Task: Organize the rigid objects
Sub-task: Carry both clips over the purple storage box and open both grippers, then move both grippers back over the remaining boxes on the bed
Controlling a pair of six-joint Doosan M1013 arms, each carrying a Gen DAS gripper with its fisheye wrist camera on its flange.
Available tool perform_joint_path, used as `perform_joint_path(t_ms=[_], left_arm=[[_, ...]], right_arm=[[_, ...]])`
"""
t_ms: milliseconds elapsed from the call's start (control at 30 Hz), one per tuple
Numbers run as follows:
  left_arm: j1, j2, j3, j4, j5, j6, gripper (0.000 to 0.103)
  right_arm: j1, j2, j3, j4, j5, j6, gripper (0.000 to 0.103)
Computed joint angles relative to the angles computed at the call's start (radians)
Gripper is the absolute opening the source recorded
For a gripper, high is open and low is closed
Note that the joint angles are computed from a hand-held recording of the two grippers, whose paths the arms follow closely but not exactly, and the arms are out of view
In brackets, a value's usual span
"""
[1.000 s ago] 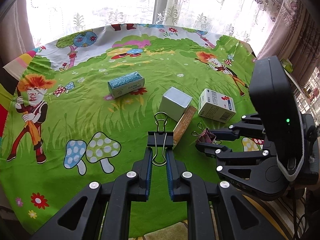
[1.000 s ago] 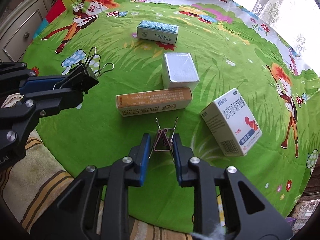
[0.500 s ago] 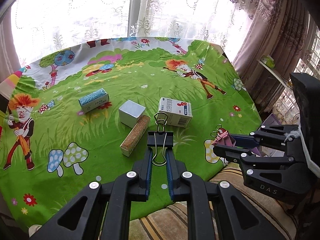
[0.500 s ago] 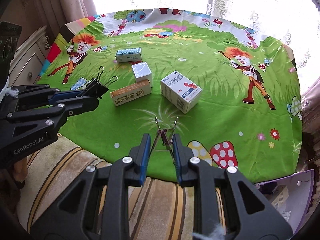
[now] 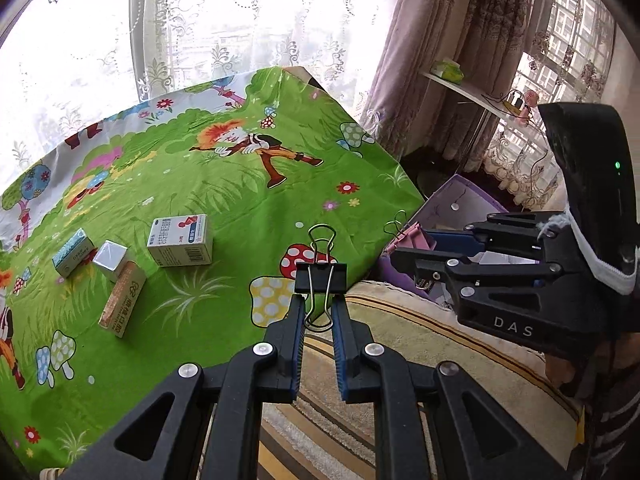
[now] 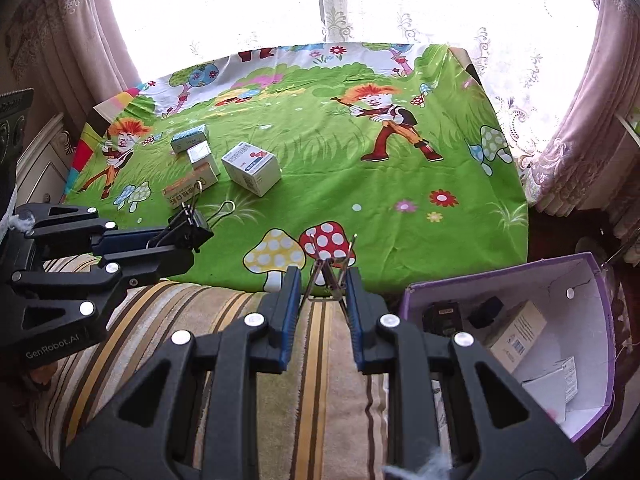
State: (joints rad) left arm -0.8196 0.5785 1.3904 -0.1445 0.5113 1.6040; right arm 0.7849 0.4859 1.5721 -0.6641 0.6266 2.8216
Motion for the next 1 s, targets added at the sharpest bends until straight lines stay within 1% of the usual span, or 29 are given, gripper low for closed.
perform_joint_path(t_ms=[67, 167, 233, 267, 333, 433, 633, 733, 800, 867, 900, 933, 967, 1000], left_arm=[[-0.014, 0.010, -0.018, -0.007, 0.025, 0.026, 0.014], [-0.026, 0.025, -0.045, -0.060, 0.066, 0.086, 0.014], [-0.023, 0.039, -0.066, -0.156, 0.107, 0.149, 0.014], [-0.024, 0.047, -0.079, -0.183, 0.130, 0.165, 0.014], [-0.031, 0.062, -0.104, -0.188, 0.168, 0.159, 0.014], [-0.032, 0.086, -0.142, -0.278, 0.228, 0.200, 0.014], [-0.062, 0.126, -0.215, -0.312, 0.293, 0.236, 0.014], [-0.065, 0.137, -0.230, -0.371, 0.311, 0.268, 0.015], [-0.068, 0.139, -0.234, -0.366, 0.313, 0.273, 0.017], [-0.067, 0.138, -0.232, -0.368, 0.309, 0.269, 0.026], [-0.065, 0.136, -0.228, -0.374, 0.302, 0.266, 0.029], [-0.063, 0.134, -0.223, -0.382, 0.292, 0.261, 0.033], [-0.061, 0.131, -0.219, -0.388, 0.280, 0.258, 0.037], [-0.059, 0.126, -0.211, -0.391, 0.266, 0.253, 0.039]], right_arm=[[-0.003, -0.021, 0.035, -0.030, 0.013, 0.055, 0.026], [-0.006, -0.051, 0.083, -0.079, 0.041, 0.134, 0.026], [-0.008, -0.071, 0.115, -0.103, 0.050, 0.182, 0.026], [-0.009, -0.082, 0.132, -0.115, 0.059, 0.205, 0.026], [-0.011, -0.098, 0.157, -0.129, 0.076, 0.241, 0.026], [-0.015, -0.121, 0.191, -0.147, 0.102, 0.294, 0.026], [-0.017, -0.157, 0.240, -0.178, 0.177, 0.385, 0.026], [-0.015, -0.167, 0.253, -0.191, 0.218, 0.413, 0.027], [-0.015, -0.173, 0.260, -0.200, 0.240, 0.436, 0.027], [-0.016, -0.180, 0.268, -0.207, 0.243, 0.454, 0.027], [-0.017, -0.184, 0.273, -0.207, 0.239, 0.462, 0.032], [-0.019, -0.186, 0.275, -0.208, 0.235, 0.467, 0.043], [-0.018, -0.187, 0.276, -0.211, 0.234, 0.472, 0.050], [-0.015, -0.186, 0.276, -0.220, 0.237, 0.480, 0.061]])
